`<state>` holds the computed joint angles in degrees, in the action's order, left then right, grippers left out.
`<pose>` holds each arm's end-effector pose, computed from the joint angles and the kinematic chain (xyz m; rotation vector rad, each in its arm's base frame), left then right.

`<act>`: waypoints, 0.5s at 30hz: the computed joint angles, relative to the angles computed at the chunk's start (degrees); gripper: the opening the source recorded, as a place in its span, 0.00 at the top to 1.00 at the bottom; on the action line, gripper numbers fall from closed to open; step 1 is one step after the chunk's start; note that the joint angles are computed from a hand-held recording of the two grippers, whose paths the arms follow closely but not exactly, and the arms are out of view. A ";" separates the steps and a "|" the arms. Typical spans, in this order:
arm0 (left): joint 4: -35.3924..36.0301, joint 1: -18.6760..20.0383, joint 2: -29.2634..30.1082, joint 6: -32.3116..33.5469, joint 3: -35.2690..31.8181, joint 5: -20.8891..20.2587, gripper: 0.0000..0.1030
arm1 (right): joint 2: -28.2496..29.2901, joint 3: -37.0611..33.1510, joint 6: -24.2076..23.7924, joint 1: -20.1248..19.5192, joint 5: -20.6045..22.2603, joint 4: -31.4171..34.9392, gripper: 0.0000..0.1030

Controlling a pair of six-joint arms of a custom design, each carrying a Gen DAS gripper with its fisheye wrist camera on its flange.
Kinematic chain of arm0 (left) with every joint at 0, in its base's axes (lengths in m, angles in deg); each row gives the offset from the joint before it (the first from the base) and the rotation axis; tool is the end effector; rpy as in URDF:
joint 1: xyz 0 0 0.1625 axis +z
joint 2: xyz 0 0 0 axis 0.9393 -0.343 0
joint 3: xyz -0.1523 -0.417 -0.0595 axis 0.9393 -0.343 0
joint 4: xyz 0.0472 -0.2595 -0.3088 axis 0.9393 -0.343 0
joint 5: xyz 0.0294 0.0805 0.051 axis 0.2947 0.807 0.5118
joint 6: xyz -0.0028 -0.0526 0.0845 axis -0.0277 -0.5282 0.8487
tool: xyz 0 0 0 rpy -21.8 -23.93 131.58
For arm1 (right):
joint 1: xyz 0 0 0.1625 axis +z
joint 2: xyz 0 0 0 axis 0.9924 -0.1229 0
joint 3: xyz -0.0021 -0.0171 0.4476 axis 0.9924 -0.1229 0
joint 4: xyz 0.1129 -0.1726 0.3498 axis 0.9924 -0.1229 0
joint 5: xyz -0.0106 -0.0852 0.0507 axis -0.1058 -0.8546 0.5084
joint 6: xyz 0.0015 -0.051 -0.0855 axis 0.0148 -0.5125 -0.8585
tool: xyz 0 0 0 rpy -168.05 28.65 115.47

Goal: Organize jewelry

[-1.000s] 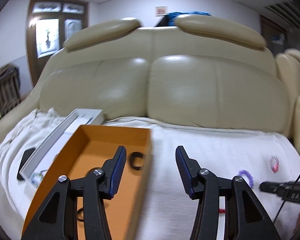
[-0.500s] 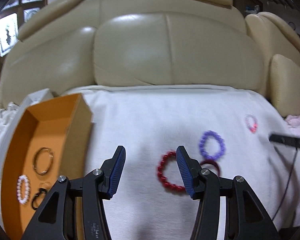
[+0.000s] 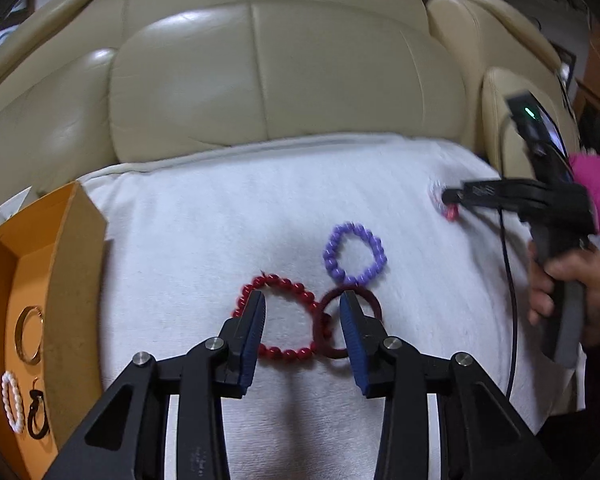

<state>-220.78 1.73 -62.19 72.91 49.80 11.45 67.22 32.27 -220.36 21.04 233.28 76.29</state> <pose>-0.0532 -0.6945 0.2263 1.1752 2.4271 -0.4453 0.2135 -0.6547 0.0065 -0.5106 -2.1264 1.0039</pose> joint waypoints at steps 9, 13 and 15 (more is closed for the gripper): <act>4.94 -0.12 0.99 1.67 -0.88 -1.15 0.93 | 1.93 -2.58 -6.34 1.44 1.05 1.64 0.92; 6.73 0.30 -0.46 3.26 -0.81 -5.17 0.94 | -3.72 6.35 -3.77 1.03 -7.02 -3.21 0.92; 8.52 0.80 -1.23 2.45 -1.40 -7.35 0.94 | -6.75 10.86 -2.29 0.45 -12.21 -5.66 0.92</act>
<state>-212.26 2.53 -63.42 75.36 48.40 4.10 60.47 43.12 -222.66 21.49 221.07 70.63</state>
